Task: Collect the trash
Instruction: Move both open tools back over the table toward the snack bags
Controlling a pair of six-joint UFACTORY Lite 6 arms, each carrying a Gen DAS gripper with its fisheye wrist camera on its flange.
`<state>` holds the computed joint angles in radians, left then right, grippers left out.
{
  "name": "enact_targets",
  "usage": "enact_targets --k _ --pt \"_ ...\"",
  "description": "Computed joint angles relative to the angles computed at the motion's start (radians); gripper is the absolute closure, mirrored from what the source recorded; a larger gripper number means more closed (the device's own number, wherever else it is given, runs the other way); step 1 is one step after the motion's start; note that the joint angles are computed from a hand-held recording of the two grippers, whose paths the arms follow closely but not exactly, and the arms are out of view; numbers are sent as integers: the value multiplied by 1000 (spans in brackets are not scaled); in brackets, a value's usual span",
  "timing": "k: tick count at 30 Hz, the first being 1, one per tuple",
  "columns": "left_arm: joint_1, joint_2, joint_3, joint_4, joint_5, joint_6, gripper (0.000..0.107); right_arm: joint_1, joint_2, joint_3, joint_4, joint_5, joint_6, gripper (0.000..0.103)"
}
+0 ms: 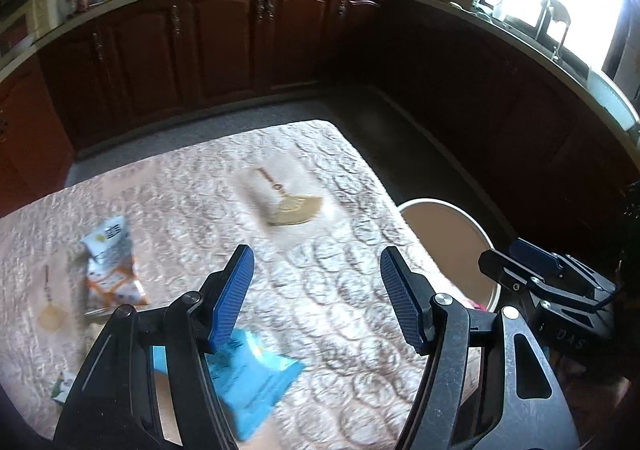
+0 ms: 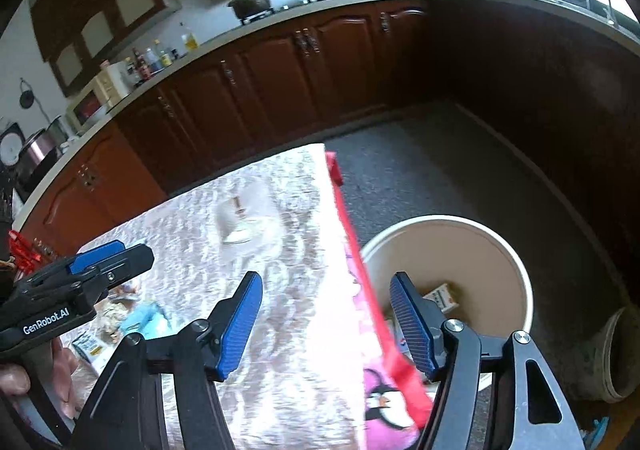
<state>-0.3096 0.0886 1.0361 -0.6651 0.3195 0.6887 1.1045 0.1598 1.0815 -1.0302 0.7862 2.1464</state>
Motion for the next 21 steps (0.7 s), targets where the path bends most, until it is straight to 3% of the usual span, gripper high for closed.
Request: enact_targets --k 9,21 --pt "250 -16 15 -122 178 184 42 8 176 224 31 -45 -115 37" --pt "588 239 253 -68 359 238 42 -2 510 622 199 -192 -380 32"
